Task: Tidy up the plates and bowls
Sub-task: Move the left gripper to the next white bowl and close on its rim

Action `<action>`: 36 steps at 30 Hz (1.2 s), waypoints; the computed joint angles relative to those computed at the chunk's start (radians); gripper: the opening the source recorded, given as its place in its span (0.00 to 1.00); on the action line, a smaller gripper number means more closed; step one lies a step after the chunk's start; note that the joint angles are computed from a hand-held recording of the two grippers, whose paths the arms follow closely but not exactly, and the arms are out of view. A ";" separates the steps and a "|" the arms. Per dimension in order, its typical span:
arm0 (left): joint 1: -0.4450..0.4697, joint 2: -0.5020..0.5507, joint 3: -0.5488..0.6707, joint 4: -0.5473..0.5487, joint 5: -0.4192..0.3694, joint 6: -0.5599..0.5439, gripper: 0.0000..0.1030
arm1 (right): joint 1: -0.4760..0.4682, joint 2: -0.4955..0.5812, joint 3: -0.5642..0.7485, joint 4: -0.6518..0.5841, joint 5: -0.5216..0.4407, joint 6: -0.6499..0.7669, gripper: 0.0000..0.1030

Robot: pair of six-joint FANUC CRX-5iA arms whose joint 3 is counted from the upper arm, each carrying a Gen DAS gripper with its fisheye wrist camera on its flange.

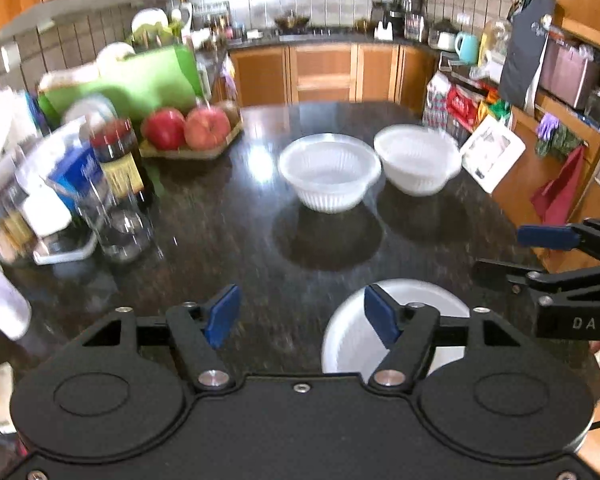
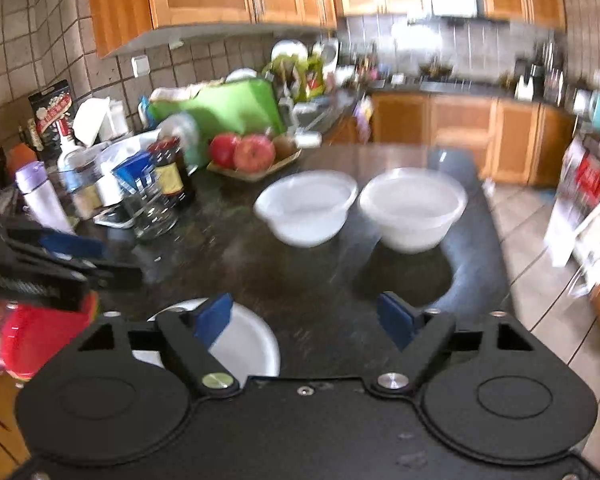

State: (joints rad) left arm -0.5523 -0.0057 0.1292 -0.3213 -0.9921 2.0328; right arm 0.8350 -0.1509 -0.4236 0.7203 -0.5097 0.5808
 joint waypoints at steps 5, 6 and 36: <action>0.015 0.008 0.040 -0.025 0.036 -0.037 0.80 | -0.043 0.035 0.045 0.080 -0.014 0.065 0.90; 0.024 0.014 0.047 -0.012 0.043 -0.057 0.81 | -0.055 0.045 0.059 0.072 -0.009 0.071 0.90; 0.267 0.471 0.505 0.329 -0.217 -0.413 0.76 | -0.160 0.664 1.072 -0.690 -0.650 0.274 0.77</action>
